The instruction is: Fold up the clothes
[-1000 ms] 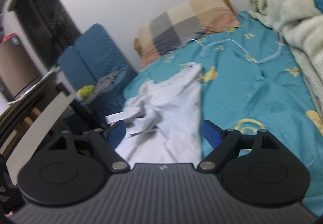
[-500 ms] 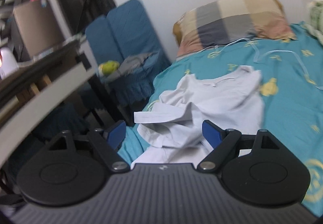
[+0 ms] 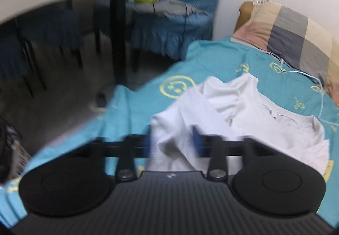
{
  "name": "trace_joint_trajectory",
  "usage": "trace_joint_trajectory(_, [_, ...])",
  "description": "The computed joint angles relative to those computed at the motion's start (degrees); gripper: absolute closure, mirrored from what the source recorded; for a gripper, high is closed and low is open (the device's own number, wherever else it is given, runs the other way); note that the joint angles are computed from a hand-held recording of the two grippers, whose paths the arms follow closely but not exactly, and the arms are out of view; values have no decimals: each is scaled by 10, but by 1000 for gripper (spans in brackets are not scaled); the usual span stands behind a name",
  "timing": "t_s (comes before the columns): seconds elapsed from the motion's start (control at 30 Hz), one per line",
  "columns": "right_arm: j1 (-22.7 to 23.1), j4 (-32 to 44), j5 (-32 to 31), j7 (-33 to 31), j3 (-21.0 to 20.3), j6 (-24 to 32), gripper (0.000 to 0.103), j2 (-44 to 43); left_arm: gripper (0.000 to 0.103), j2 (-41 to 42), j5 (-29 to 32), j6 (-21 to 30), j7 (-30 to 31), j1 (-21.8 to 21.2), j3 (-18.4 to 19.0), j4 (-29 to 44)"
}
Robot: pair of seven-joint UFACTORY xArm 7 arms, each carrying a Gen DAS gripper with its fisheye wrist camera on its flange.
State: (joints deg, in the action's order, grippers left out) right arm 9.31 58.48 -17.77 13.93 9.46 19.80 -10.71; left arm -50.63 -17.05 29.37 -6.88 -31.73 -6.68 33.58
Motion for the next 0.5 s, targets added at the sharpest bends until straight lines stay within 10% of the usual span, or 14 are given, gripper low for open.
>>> trace_joint_trajectory(0.5, [-206, -16, -177, 405, -4, -84, 96, 17, 40, 16, 7, -8, -16, 6, -5, -2])
